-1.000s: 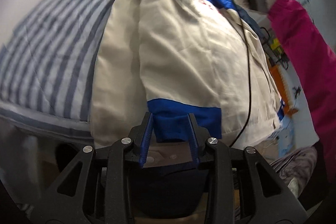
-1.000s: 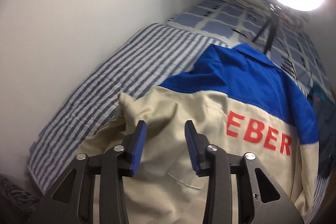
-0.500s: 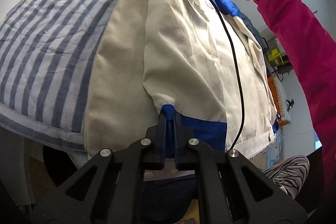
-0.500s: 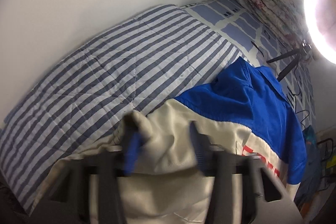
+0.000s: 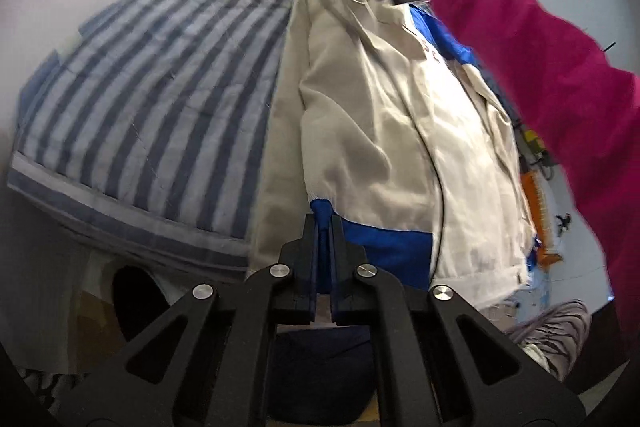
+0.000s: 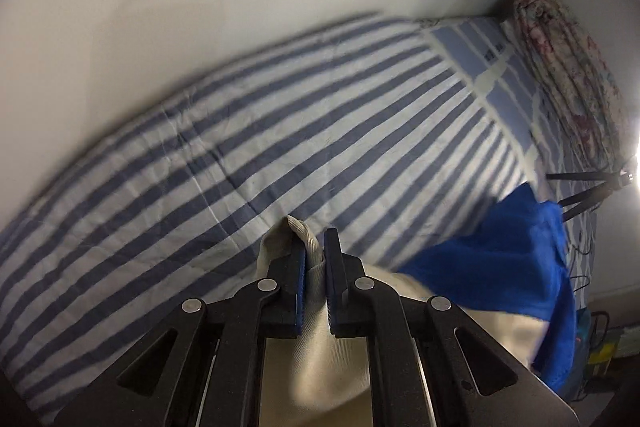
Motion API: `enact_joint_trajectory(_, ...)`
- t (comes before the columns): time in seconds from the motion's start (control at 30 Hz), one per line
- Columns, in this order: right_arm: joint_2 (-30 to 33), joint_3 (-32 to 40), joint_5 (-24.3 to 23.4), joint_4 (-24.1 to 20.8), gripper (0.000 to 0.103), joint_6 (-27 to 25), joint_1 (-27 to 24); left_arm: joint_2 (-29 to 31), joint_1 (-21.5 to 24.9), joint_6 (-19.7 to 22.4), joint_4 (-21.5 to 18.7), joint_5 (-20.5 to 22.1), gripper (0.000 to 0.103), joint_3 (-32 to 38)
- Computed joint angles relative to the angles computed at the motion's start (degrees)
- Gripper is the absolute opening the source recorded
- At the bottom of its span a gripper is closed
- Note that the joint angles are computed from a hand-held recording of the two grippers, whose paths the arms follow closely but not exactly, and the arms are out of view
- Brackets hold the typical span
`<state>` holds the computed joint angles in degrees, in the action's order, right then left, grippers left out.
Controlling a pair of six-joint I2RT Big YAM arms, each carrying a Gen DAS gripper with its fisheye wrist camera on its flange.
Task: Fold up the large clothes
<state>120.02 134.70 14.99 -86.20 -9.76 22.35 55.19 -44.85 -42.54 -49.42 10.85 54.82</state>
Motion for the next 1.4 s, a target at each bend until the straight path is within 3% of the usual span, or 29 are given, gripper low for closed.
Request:
enact_joint_trajectory(0.1, -2.37, -4.24, 0.24, 3.30, 0.010, -0.61, -0.07, 0.21, -0.09, 0.05, 0.33, 0.88, 0.004, -0.05)
enact_joint_trajectory(0.13, -2.72, -4.00, -0.29, 2.90, 0.012, -0.36, -0.30, 0.39, 0.29, -0.48, 0.76, 2.11, 0.012, -0.17)
enact_joint_trajectory(0.17, -3.20, -3.59, -0.47, 2.46, 0.020, -0.28, -0.50, 0.22, 0.92, -0.91, 1.33, 3.44, 0.025, -0.53)
enact_joint_trajectory(0.2, -4.69, -4.43, -0.07, 3.31, 0.029, -0.64, -0.69, 0.11, 1.39, -1.38, 1.86, 4.26, 0.032, -0.71)
enact_joint_trajectory(0.23, -6.66, -7.00, -1.65, 7.04, 0.033, -1.48, -0.98, -0.17, 1.99, -2.06, 2.78, 5.11, 0.039, -1.12)
enact_joint_trajectory(0.27, -8.20, -8.26, -2.54, 7.90, 0.037, -1.82, -1.31, -0.38, 2.53, -2.92, 3.63, 5.77, 0.040, -1.46)
enact_joint_trajectory(0.4, -11.04, -10.92, -7.30, 7.39, 0.037, -0.55, -2.32, 0.19, 4.01, -4.87, 5.49, 7.65, 0.040, -2.15)
enact_joint_trajectory(0.43, -11.42, -11.66, -7.36, 7.55, 0.037, -0.50, -2.27, 1.41, 4.42, -5.50, 5.66, 8.58, 0.028, -2.05)
enact_joint_trajectory(0.47, -12.32, -13.66, -7.39, 8.40, 0.037, -0.21, -2.35, 2.62, 4.46, -5.13, 5.04, 9.18, 0.003, -1.65)
enact_joint_trajectory(0.6, -13.60, -16.97, -8.11, 9.99, 0.037, 2.27, -3.26, 1.70, 1.76, -3.78, 3.09, 4.72, 0.003, 0.03)
enact_joint_trajectory(0.73, -13.59, -16.69, -10.83, 9.87, 0.037, 3.80, -5.23, -4.39, -0.94, -0.15, -0.39, -3.91, 0.003, 3.20)
enact_joint_trajectory(0.83, -13.04, -15.86, -12.88, 10.00, 0.038, 5.79, -5.88, -2.91, 0.57, -0.13, -3.23, -1.77, 0.003, 1.39)
enact_joint_trajectory(0.97, -13.09, -15.89, -13.66, 11.91, 0.038, 6.36, -4.99, -1.08, 2.56, -3.08, -3.29, 1.18, 0.003, -2.53)
enact_joint_trajectory(1.07, -12.16, -15.88, -8.26, 13.24, 0.038, 3.65, -2.90, -1.05, 0.59, -0.71, -4.36, -2.20, 0.003, -1.50)
enact_joint_trajectory(1.1, -11.66, -15.63, -8.45, 13.50, 0.038, 3.87, -2.76, -0.84, -0.92, -0.53, -5.13, -3.78, 0.003, -0.99)
enact_joint_trajectory(1.27, -14.04, -18.50, -17.66, 16.95, 0.038, 5.85, -3.48, 1.05, -3.67, -0.31, -7.00, -6.21, 0.004, -0.15)
enact_joint_trajectory(1.33, -16.54, -20.48, -21.01, 18.68, 0.038, 6.63, -5.22, 0.77, -3.74, -0.42, -7.38, -6.56, 0.005, 0.32)
enact_joint_trajectory(1.4, -20.03, -23.50, -25.34, 21.51, 0.044, 8.14, -8.62, 0.12, -4.53, -0.68, -7.80, -8.28, 0.010, 0.92)
